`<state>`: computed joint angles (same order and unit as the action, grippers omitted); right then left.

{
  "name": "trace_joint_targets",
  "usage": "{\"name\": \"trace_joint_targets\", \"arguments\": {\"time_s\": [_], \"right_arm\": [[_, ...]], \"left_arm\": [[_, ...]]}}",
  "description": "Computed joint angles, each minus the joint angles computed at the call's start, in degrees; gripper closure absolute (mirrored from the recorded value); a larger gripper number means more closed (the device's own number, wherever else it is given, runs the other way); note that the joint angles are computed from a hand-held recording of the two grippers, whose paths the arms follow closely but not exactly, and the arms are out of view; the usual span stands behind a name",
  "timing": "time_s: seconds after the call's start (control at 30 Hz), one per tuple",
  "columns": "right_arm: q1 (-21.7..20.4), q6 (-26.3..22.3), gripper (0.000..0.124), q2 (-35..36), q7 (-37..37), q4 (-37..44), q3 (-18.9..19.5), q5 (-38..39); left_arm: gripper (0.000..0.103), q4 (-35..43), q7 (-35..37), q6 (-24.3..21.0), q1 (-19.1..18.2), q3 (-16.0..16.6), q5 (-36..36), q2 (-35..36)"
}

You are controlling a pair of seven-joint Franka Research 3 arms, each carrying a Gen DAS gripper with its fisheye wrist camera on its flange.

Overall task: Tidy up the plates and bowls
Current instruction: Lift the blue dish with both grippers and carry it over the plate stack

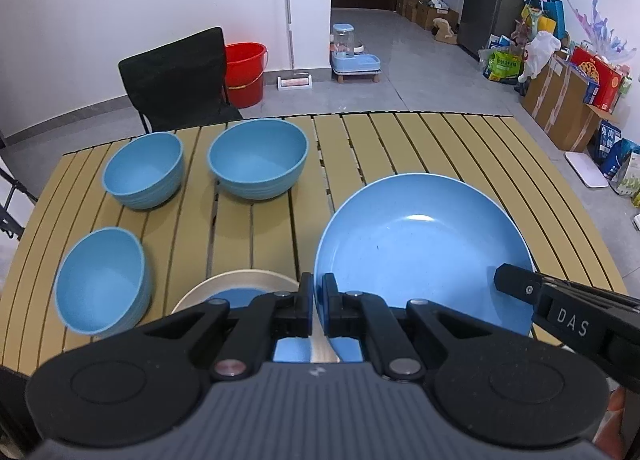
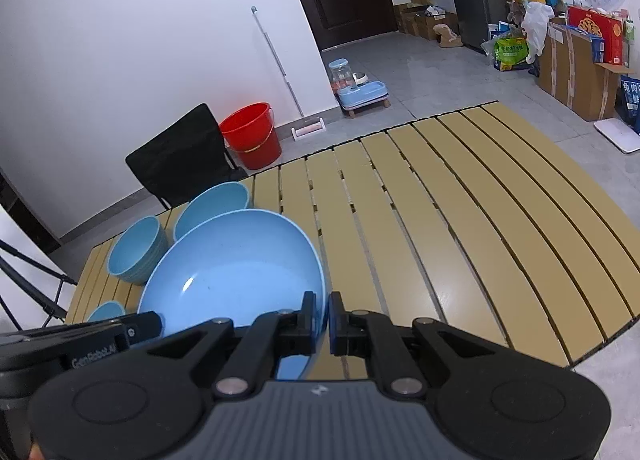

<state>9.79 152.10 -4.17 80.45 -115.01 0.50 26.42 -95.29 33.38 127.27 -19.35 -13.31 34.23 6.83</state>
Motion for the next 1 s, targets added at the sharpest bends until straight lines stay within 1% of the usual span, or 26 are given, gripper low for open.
{"name": "trace_joint_targets", "arguments": {"time_s": [0.17, 0.5, 0.73, 0.87, 1.0], "right_arm": [[0.68, 0.30, 0.118, -3.21, 1.35, -2.89, 0.70, -1.33], [2.41, 0.06, 0.118, -8.76, 5.09, -7.68, 2.19, -4.80], [3.84, 0.04, 0.118, -11.61, 8.59, -10.81, 3.83, -6.98], [4.71, -0.19, 0.118, -12.89, 9.38, -12.41, 4.20, -7.63], [5.19, -0.32, 0.118, -14.31, 10.37, -14.56, 4.83, -8.87]], "left_arm": [[0.098, -5.24, -1.72, 0.91, 0.47, -0.39, -0.13, -4.60], [0.098, -15.55, -4.08, 2.08, 2.63, -1.95, -1.00, -13.69], [0.098, -22.55, -5.18, 3.15, 4.11, -2.43, -3.24, -19.55], [0.098, -26.06, -5.52, 4.34, 4.74, -2.39, -5.21, -22.03], [0.098, -28.86, -5.77, 4.44, 5.12, -2.81, -6.09, -24.07]]}}
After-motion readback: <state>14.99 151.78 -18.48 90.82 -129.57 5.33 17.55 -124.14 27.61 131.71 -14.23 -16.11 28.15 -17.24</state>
